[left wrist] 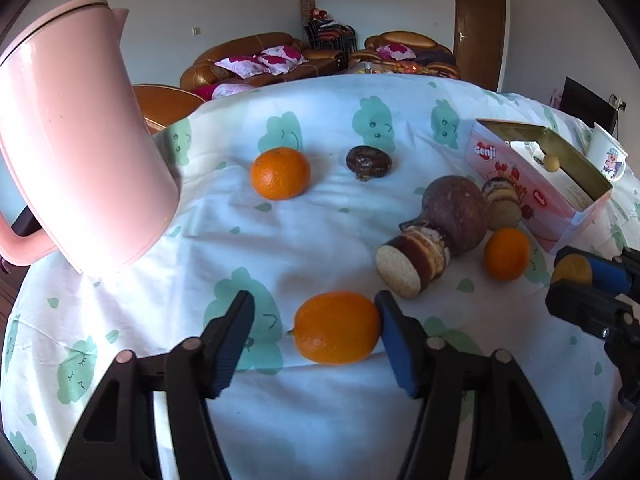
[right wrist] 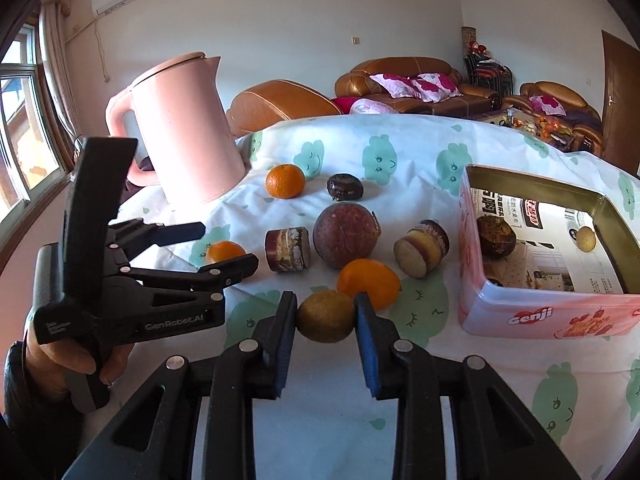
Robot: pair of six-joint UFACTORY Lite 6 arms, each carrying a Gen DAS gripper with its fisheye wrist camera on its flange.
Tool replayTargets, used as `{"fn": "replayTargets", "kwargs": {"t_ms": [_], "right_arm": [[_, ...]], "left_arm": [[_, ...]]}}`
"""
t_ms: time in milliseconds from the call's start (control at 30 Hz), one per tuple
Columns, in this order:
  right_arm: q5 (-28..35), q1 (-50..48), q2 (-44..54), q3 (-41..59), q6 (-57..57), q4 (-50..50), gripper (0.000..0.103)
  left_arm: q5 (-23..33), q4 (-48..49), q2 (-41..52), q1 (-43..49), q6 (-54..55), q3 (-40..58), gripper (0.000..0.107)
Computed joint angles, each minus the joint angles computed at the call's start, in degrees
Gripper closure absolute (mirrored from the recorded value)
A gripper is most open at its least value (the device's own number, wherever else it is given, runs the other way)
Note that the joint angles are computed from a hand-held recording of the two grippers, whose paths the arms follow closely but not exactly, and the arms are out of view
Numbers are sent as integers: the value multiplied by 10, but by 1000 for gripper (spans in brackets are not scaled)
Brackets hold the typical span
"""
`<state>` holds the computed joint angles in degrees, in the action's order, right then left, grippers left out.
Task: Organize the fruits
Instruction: 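Grasp a mandarin with the left tool while the right tool grasps a brown kiwi-like fruit, then carry both fruits into the pink tin and open both tools to release them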
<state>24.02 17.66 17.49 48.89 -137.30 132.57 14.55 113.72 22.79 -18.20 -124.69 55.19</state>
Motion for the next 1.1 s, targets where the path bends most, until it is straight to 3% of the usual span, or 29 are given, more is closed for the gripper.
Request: {"fn": "replayTargets", "kwargs": {"t_ms": [33,100,233,333,500,667,767,1100], "right_arm": [[3,-1,-2,-1,-5,5,72],[7,-2,-5,-4,-16,17,72],[25,-13,-17,-15,-17,18,72],[48,-25,-31,-29,-17,17,72],[73,-32,-65,-55,-76,70,72],[72,-31,-87,-67,-194,177,72],[82,-39,-92,-70,-287,255,72],[68,-163,-43,-3,-254,209,72]], "left_arm": [[-2,-11,5,-1,11,4,62],[3,-13,4,-4,11,1,63],[18,74,-22,-4,-80,-29,63],[57,108,-54,-7,-138,-62,63],[146,224,-109,-14,-336,-123,63],[213,172,-114,-63,-334,-132,63],[226,153,-112,-81,-333,-127,63],[200,89,-26,-154,-288,-5,63]]}}
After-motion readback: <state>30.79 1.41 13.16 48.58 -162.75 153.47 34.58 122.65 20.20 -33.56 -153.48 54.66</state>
